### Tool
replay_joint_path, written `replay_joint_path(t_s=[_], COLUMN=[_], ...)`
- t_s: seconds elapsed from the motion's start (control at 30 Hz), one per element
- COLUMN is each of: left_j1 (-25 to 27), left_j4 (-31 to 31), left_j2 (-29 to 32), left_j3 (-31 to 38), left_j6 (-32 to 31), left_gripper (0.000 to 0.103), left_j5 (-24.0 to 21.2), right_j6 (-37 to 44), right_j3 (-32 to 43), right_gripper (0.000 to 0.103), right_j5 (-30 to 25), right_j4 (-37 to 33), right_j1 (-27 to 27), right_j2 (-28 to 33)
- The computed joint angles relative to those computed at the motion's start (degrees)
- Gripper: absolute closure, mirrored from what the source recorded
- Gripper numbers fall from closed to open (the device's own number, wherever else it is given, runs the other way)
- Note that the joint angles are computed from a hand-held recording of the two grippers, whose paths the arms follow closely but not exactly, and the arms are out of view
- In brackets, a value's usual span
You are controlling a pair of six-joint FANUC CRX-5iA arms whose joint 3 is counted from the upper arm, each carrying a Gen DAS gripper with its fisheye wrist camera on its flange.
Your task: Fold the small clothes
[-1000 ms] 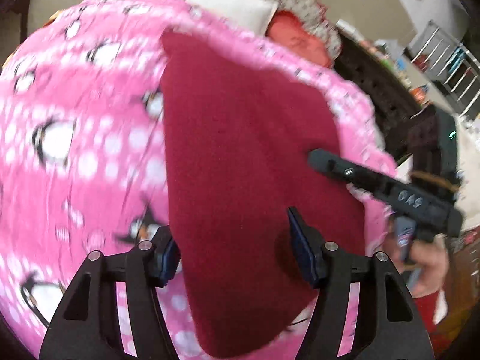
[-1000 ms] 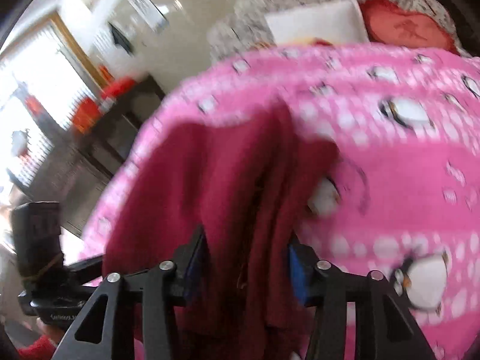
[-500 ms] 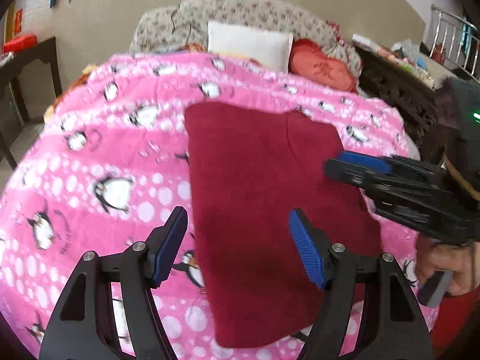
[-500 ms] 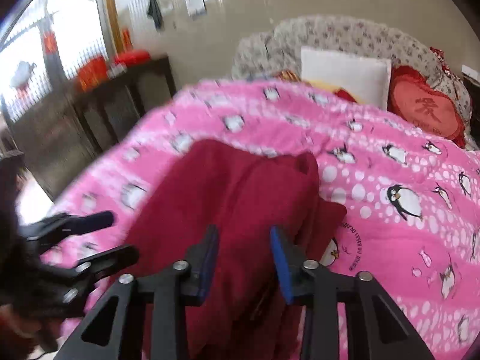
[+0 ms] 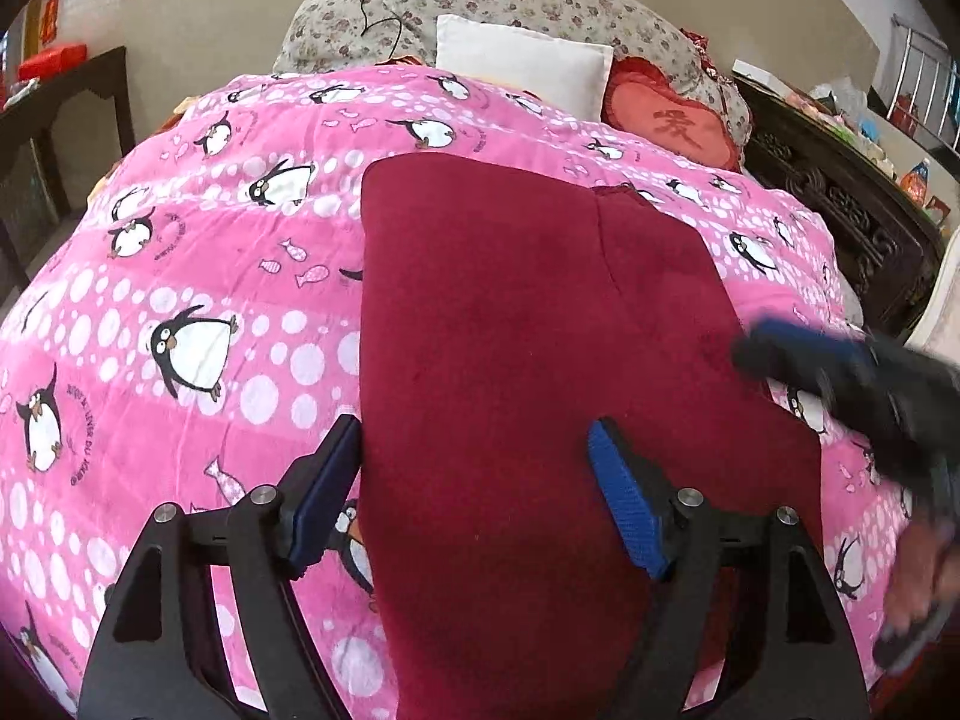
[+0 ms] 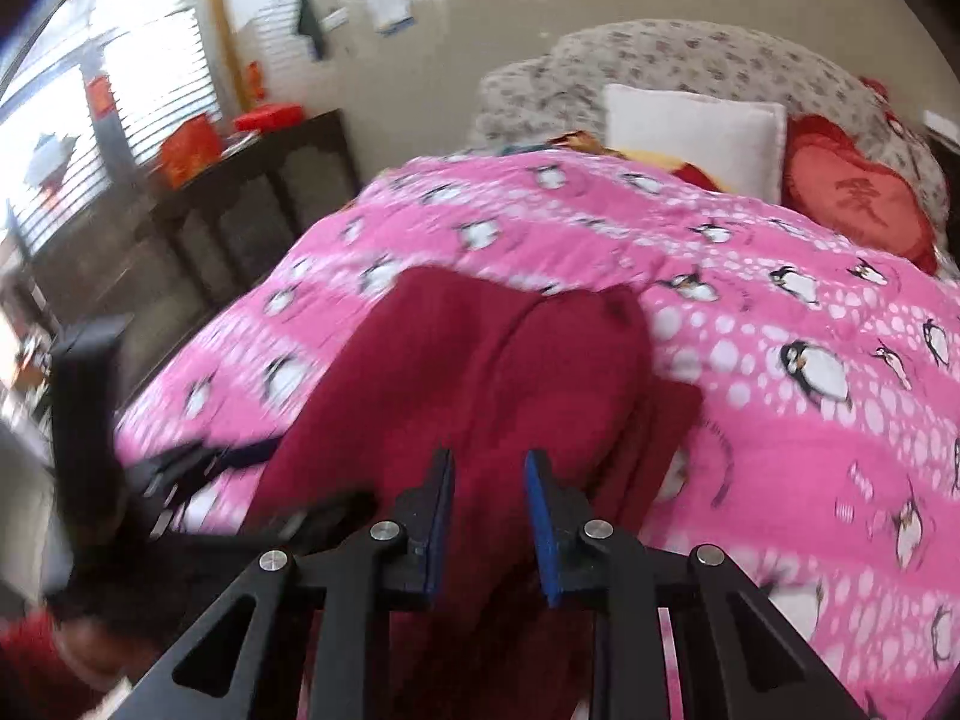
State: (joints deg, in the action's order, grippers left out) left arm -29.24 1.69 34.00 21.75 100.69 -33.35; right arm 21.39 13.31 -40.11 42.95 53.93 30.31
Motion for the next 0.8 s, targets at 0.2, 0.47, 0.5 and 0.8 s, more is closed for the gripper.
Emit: replay_joint_path(t_s=[0.2,0.47,0.5,0.8], left_j1=[-0.62,-2.81,-2.98,-5.22], left_j4=[-2.01,-15.74,-16.66,-26.51], left_j2=[-0.27,-5.48,-5.93,-8.85], left_j3=[0.36,-2.93,-3.27,-3.61], left_j6=[1.90,14.73,15.95,25.56], left_gripper=[0.025,0.025,0.025,0.025], left_j5=[-0.87,2.11,2.30,-0.65], right_j6=[-7.62,-22.10,-22.98,-26.60], right_j3=[-3.39,-10.01,-10.20,-9.66], right_gripper=[0.079,0.066,0.066,0.066], right_j5=[-0.77,-3.52,-4.16,-6.19], right_j4=[2.07,18.84,19.79,22.40], right_j1=[0.32,2.91,3.20,4.82], right_j2=[-0.02,-4.09,-4.19,-3.58])
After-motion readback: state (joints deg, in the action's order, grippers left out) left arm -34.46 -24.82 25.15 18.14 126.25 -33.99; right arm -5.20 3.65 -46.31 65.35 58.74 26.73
